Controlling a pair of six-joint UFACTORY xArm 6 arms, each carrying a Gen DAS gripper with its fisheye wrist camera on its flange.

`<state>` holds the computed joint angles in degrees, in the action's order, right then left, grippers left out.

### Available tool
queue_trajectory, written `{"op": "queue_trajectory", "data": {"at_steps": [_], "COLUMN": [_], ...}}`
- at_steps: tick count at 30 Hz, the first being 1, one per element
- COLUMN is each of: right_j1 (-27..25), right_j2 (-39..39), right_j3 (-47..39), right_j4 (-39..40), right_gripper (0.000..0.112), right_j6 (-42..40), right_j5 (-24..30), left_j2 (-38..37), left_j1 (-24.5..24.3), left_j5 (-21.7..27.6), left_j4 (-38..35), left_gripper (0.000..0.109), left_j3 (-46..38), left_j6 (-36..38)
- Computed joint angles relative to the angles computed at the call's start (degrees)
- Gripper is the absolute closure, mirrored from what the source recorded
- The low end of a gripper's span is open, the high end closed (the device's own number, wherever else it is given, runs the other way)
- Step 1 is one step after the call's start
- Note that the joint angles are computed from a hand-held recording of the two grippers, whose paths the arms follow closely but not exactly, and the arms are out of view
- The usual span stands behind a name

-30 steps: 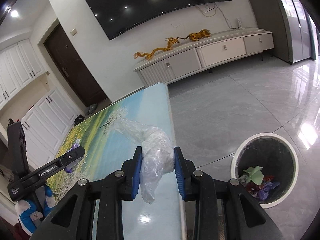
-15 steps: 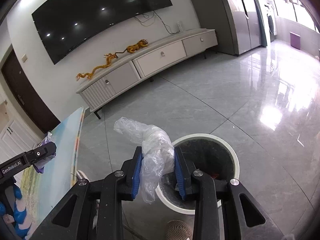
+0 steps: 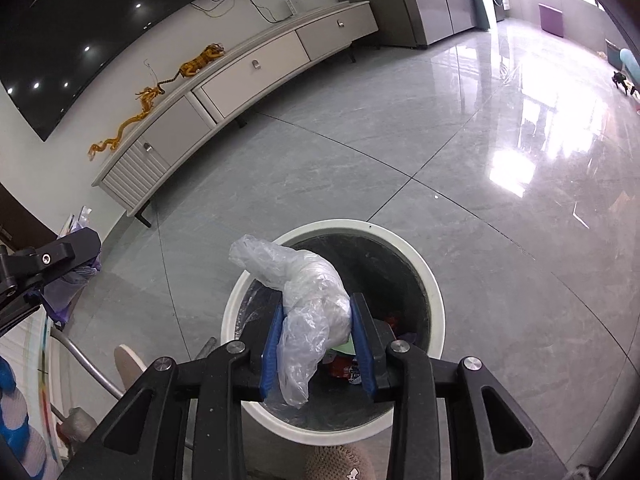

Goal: Collect trash

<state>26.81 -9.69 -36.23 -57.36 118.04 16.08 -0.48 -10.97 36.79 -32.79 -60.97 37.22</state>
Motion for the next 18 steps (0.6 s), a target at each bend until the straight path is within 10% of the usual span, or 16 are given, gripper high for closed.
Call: {"op": "queue_trajectory", "data": {"at_steps": [18], "right_j1": [4.5], "right_j2": [-3.1], "right_j3": [-2.9], "right_j4": [4.5], "right_gripper": [0.046], "right_j6": [-4.5], "right_j5": [9.4], "left_j2": [-4.5], "left_j1": [2.4], "left_j5": [-0.1], "left_j4": [-1.7], "left_gripper": [0.044], "left_j3": [1.3], "left_j6": [-0.9]}}
